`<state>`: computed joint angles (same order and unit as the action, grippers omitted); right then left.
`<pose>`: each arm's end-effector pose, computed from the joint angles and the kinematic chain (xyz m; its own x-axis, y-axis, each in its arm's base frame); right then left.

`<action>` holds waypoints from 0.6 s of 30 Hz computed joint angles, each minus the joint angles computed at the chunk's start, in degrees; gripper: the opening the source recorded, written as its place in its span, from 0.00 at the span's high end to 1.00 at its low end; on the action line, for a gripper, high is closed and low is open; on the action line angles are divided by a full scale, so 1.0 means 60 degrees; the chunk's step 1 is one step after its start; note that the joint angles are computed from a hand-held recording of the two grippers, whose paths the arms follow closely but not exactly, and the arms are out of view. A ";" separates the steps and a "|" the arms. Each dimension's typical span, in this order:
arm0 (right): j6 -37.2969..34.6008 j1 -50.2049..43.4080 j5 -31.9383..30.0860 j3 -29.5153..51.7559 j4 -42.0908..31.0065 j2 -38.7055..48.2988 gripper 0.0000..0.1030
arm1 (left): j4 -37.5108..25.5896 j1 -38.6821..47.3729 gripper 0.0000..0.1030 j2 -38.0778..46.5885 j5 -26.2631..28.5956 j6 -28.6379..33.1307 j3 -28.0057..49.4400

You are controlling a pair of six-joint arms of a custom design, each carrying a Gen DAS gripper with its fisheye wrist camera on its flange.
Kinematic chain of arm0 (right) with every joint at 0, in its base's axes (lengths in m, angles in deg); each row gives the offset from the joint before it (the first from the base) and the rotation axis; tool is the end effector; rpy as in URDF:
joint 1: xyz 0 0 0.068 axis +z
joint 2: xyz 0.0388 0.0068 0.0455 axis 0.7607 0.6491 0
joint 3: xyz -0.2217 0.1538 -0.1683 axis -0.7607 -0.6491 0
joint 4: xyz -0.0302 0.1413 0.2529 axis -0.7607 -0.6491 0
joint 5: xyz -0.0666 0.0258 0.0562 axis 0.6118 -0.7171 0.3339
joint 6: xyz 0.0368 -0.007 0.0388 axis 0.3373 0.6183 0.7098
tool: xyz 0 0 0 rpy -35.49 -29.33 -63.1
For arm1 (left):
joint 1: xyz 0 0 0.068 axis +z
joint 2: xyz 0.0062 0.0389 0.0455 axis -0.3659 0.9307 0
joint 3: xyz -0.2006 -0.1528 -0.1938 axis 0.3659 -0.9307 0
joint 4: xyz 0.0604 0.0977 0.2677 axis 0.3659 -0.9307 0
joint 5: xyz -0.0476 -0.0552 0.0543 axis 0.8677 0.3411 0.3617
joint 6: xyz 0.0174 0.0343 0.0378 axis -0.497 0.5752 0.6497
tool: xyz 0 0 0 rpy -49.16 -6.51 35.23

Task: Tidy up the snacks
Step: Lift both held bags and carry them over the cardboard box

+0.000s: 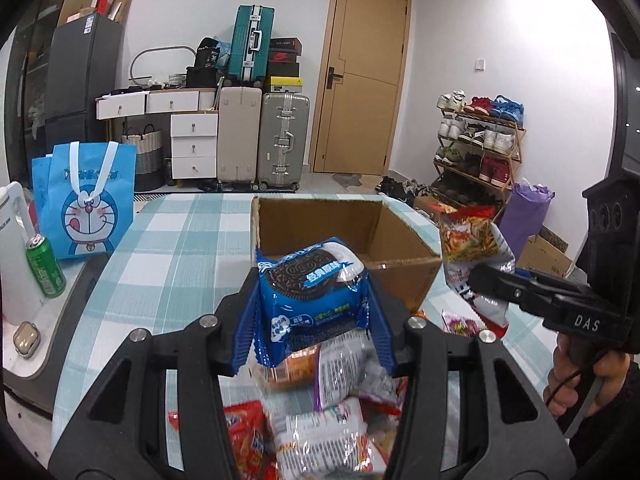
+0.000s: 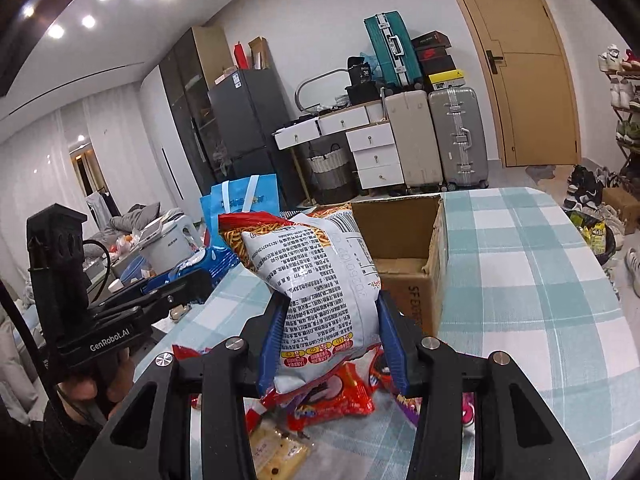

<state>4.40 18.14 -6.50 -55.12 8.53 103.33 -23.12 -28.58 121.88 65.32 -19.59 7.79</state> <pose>0.1862 -0.0828 0.1541 -0.5171 0.1599 -0.8408 -0.2360 0.9177 0.3197 0.2834 -0.0474 0.1815 -0.4333 0.0581 -0.8994 0.4163 0.8980 -0.1425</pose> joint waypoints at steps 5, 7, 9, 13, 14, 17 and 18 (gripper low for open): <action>0.0381 0.0215 0.0092 0.0522 0.0134 0.0557 0.57 | -0.0498 -0.0353 0.55 0.0605 -0.0319 -0.0091 0.1107; 0.0598 0.0320 0.0146 0.0714 0.0136 0.0738 0.57 | -0.0660 -0.0507 0.55 0.0931 -0.0513 -0.0090 0.1565; 0.0812 0.0411 0.0182 0.0921 0.0192 0.0946 0.57 | -0.0856 -0.0596 0.55 0.1314 -0.0582 -0.0137 0.2052; 0.1078 0.0769 0.0563 0.1301 0.0386 0.1353 0.57 | -0.1141 -0.0701 0.55 0.2075 -0.0765 -0.0222 0.2912; 0.1145 0.0849 0.0650 0.1408 0.0427 0.1483 0.57 | -0.1264 -0.0747 0.55 0.2274 -0.0857 -0.0253 0.3175; 0.1335 0.0955 0.0585 0.1731 0.0437 0.1861 0.56 | -0.1458 -0.0816 0.55 0.2829 -0.0992 -0.0282 0.3795; 0.1372 0.1012 0.0696 0.1847 0.0504 0.2014 0.56 | -0.1474 -0.0804 0.55 0.3017 -0.1020 -0.0263 0.3939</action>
<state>12.63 24.21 -2.32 -44.04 11.55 115.42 -31.96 -33.41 139.98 59.19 -21.16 31.43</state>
